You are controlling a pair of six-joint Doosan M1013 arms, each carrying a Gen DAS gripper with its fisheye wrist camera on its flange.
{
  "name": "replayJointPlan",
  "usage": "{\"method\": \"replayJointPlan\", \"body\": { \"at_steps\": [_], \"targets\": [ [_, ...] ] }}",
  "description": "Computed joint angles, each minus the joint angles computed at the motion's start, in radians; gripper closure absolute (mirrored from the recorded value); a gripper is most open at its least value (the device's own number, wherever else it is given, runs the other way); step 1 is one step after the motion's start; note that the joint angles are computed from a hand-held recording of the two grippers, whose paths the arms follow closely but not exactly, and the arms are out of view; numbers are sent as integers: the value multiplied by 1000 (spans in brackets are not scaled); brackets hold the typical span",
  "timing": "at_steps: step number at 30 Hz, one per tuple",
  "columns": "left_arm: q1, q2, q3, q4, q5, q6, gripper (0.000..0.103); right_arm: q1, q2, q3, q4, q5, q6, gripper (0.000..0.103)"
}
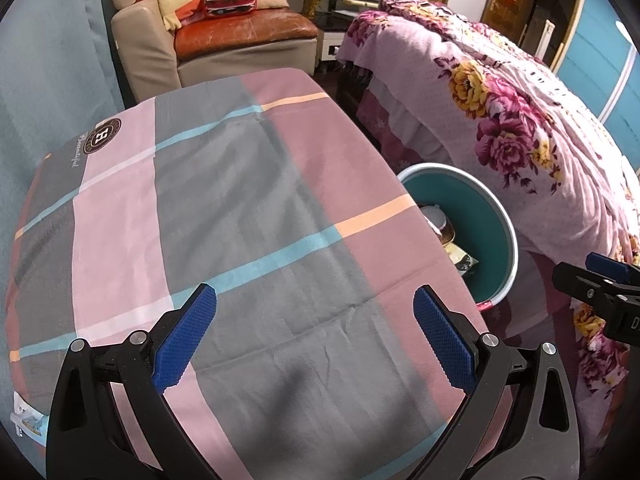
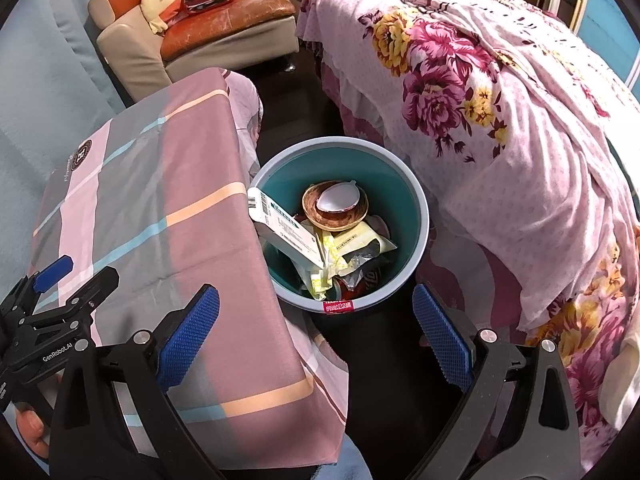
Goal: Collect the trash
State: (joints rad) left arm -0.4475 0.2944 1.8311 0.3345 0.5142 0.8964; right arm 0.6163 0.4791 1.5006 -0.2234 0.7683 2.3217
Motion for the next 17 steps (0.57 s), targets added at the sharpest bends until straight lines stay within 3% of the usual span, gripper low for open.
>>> {"method": "replayJointPlan", "body": {
  "at_steps": [17],
  "targets": [
    [4,2,4,10,11,-22,4,5,9,-14,-38,30,7,7]
  ]
}}
